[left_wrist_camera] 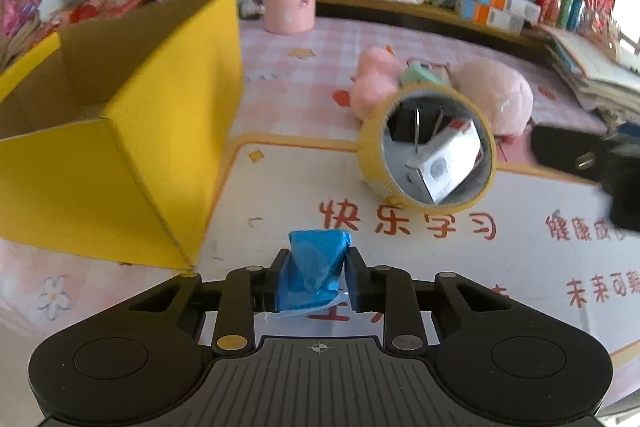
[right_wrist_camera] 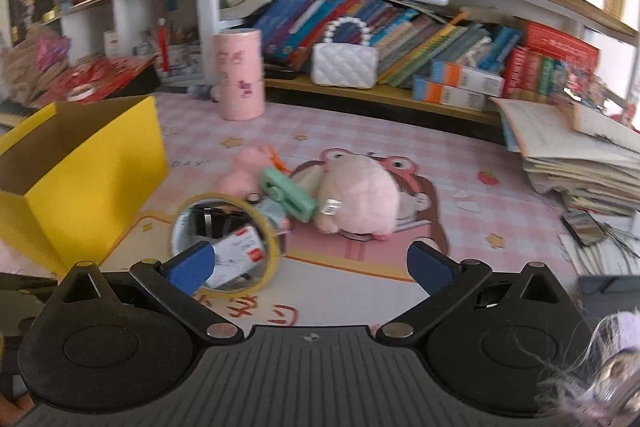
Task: Organize objects
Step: 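Grasp the yellow tape roll by its rim with the right tool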
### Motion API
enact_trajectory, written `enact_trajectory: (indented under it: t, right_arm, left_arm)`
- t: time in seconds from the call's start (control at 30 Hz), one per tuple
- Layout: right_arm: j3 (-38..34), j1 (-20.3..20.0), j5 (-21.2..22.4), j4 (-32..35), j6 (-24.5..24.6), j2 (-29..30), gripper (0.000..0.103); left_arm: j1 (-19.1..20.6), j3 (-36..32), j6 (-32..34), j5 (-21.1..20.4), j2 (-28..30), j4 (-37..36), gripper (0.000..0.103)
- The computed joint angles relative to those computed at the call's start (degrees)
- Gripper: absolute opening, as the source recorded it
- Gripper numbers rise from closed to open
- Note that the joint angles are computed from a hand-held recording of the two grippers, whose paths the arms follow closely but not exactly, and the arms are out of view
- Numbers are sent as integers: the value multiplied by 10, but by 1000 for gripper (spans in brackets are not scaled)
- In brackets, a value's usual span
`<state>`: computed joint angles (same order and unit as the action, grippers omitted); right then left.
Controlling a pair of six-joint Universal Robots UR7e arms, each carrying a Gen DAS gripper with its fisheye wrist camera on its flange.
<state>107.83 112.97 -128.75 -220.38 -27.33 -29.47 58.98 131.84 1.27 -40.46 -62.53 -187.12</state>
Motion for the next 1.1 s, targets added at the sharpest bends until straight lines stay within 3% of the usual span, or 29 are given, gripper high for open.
enact_trajectory:
  t: [0.2,0.33,0.5,0.6,0.63,0.73,0.87,1.1]
  right_arm:
    - [-39,-4,40,57,-48,28,103]
    - [-91,-6,34,69,-118,74,103]
    - [-141,-14,23,82,-139,111,103]
    - [-152,-16,18,80,-154,121,99]
    - [-155,-17,16,79,-157,123,90]
    - [-160,-17,16,79,-155,124,86]
    - [-142,-12,23,72,-113,108,86]
    - [-107,35,8,9,-77,92,86]
  left_arm:
    - [-18,49,-67,38,-68,18,26]
    - [-37,86,-113,84,-119,27,26]
    - [-64,121,-186,135,-178,72,26]
    - [-71,129,-213,151,-199,92,26]
    - [-72,133,-215,154,-205,93,26]
    - [-74,138,-193,156,-211,66,26]
    - [-66,141,-121,138,-212,-12,26]
    - [-22,136,-20,56,-242,-64,26]
